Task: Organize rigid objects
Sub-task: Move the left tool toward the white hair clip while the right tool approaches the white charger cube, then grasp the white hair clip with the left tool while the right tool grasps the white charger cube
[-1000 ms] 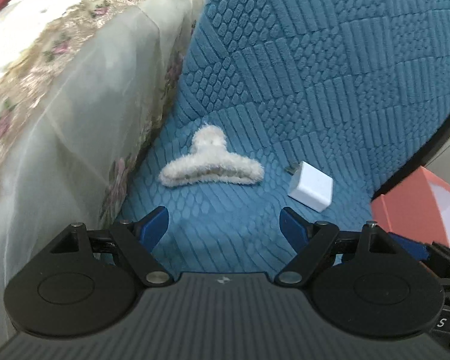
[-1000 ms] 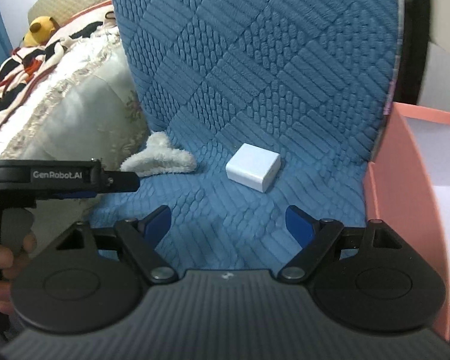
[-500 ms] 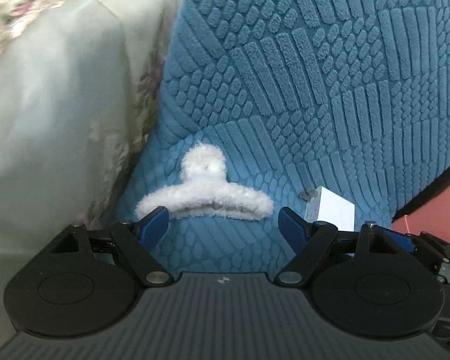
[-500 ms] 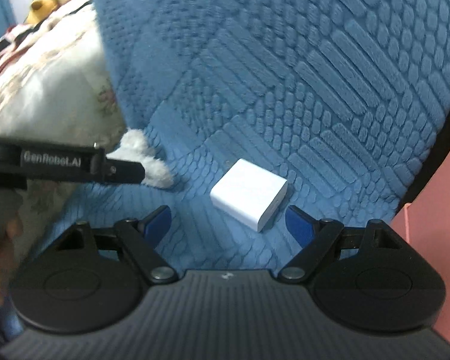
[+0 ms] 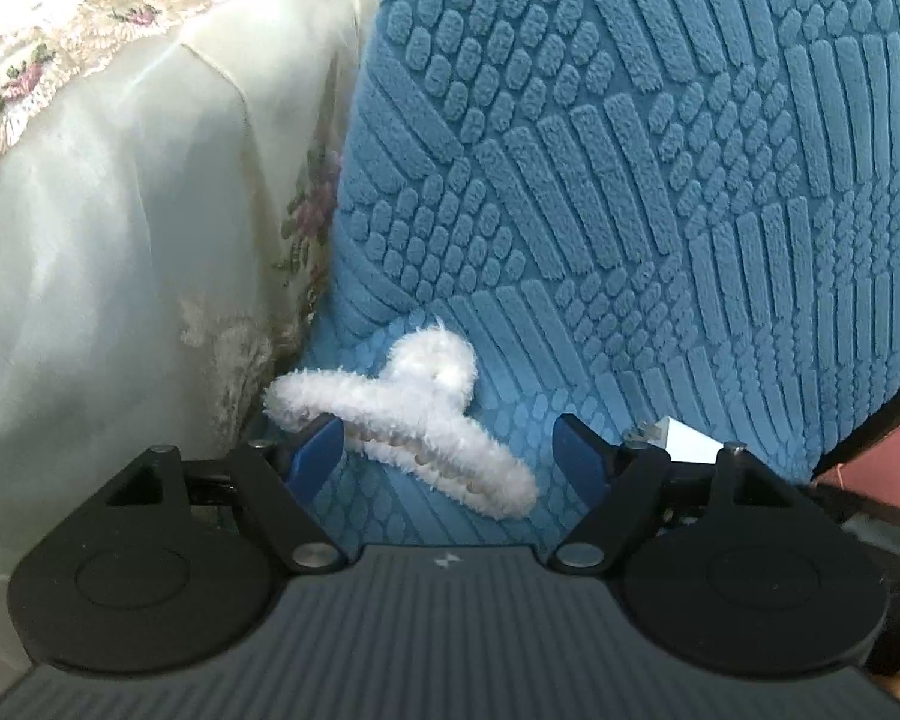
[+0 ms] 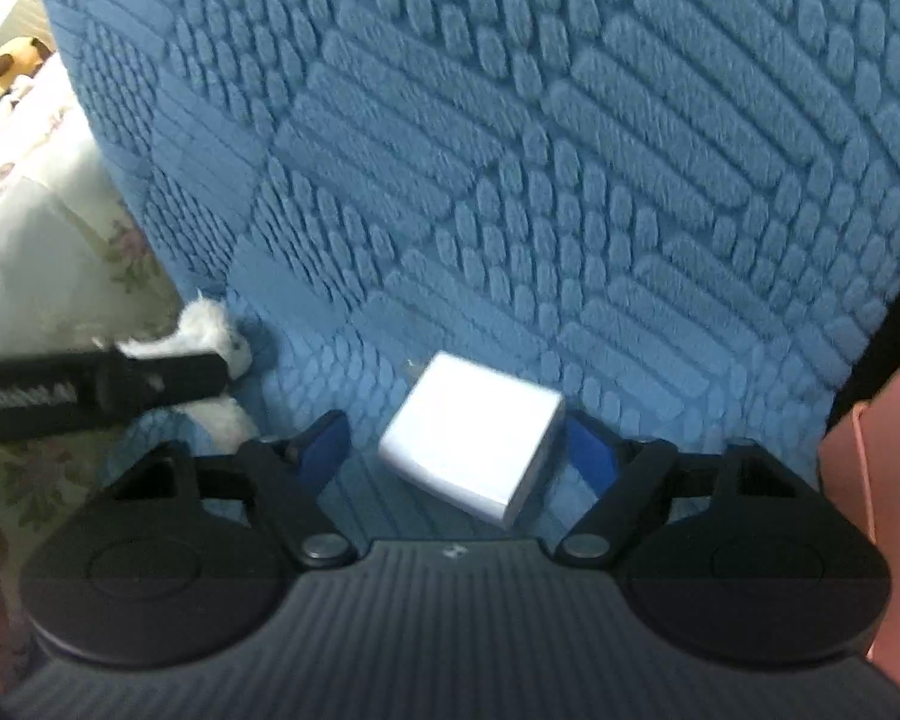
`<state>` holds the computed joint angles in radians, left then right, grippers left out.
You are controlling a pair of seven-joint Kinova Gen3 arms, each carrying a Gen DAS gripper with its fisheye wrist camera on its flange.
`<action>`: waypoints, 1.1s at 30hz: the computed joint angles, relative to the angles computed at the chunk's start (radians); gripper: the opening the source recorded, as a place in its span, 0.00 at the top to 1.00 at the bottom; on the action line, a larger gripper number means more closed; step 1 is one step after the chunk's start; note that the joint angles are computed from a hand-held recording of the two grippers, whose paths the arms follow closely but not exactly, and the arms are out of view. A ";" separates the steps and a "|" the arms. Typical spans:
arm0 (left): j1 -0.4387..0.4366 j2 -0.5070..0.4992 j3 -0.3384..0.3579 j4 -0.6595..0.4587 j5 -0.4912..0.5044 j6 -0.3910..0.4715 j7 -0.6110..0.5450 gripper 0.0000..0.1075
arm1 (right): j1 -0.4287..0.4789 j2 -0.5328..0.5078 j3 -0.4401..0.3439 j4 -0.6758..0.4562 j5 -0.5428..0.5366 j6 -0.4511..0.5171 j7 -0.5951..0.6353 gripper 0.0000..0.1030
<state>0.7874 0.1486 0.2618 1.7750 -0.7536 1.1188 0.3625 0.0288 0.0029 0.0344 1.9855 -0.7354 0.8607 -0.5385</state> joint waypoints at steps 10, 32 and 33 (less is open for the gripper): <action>0.024 0.012 0.002 -0.024 -0.034 0.048 -0.022 0.29 | 0.018 -0.017 0.015 -0.016 0.047 0.009 -0.020 0.40; 0.038 -0.026 0.030 -0.036 -0.105 0.110 -0.114 0.44 | 0.025 -0.100 0.085 -0.084 0.208 0.118 -0.038 0.44; 0.042 -0.033 0.035 -0.035 -0.119 0.114 -0.116 0.44 | 0.022 -0.104 0.088 -0.083 0.213 0.119 -0.045 0.44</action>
<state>0.8289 0.1152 0.2968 1.7396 -0.8724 1.2331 0.2463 0.0506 -0.1008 0.1224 1.9020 -0.5223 0.9802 -0.5831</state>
